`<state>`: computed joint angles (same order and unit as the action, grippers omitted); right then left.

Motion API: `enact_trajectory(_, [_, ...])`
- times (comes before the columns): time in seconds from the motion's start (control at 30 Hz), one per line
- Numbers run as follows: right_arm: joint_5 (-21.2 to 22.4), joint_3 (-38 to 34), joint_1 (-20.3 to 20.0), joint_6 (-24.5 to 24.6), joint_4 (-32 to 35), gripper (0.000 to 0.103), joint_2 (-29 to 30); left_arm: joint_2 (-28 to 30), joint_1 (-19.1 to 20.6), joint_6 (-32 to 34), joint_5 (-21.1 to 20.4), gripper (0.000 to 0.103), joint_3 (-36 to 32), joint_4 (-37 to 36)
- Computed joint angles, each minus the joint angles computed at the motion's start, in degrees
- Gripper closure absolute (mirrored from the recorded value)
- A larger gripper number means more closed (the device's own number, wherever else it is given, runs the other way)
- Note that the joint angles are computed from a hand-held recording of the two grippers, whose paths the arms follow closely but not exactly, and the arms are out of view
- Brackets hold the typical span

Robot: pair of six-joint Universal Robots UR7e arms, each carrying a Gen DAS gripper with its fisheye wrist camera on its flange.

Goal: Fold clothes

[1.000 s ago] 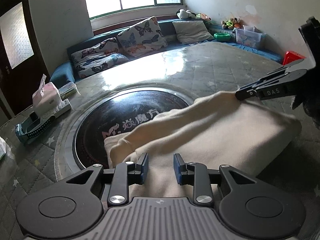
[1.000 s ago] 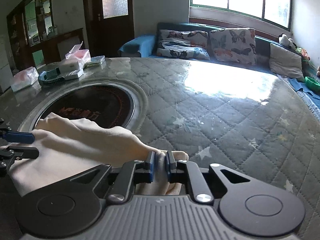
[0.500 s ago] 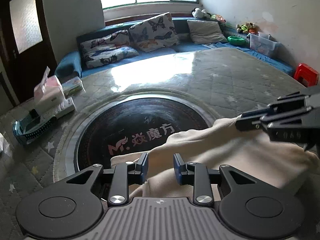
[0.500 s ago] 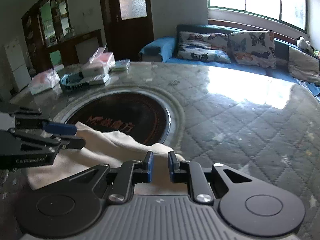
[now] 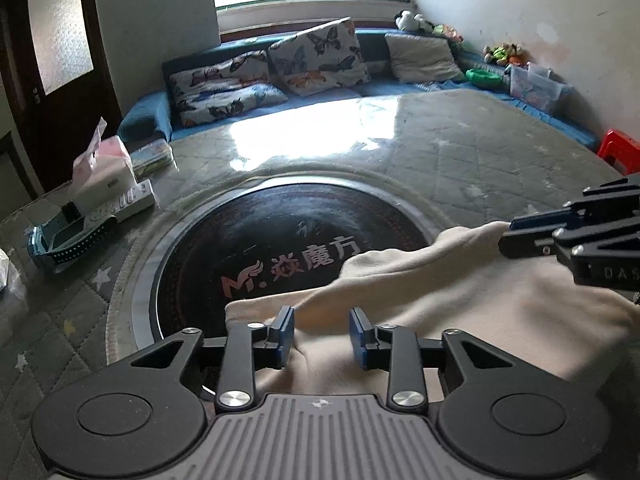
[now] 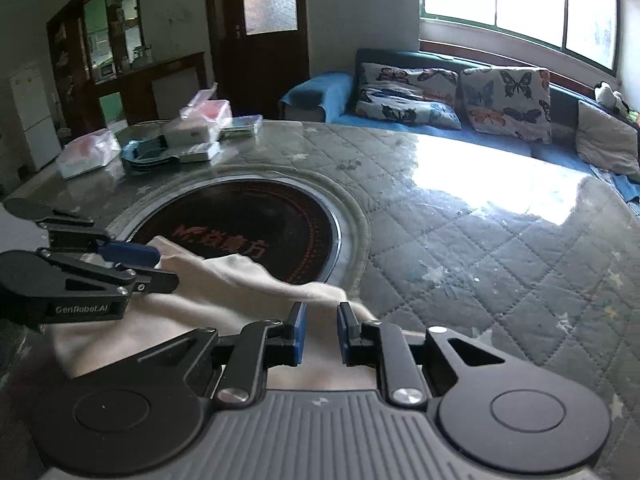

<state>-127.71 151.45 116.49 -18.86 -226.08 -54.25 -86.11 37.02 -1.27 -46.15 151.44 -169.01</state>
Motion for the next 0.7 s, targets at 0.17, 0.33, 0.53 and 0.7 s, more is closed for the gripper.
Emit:
enact_trajectory(0.17, [-0.35, 2.94, 3.64, 2.28, 2.22, 0.082, -1.91, -6.61, -5.27, -2.37, -1.58, 0.067, 3.59, 4.15])
enact_trajectory(0.33, [-0.45, 5.02, 6.89, 5.08, 2.44, 0.082, -1.77, -10.33, -11.14, -4.23, -2.91, 0.067, 7.04, 6.7])
enact_trajectory(0.53, [-1.93, 6.17, 8.12, 6.51, -0.84, 0.082, 2.34, -8.42, -14.06, -5.19, -3.11, 0.067, 9.47, 6.17])
enact_trajectory(0.7, [-1.72, 7.1, 7.14, 5.97, -7.94, 0.082, 6.71, -7.32, -14.0, -5.83, -2.76, 0.067, 9.95, 4.62])
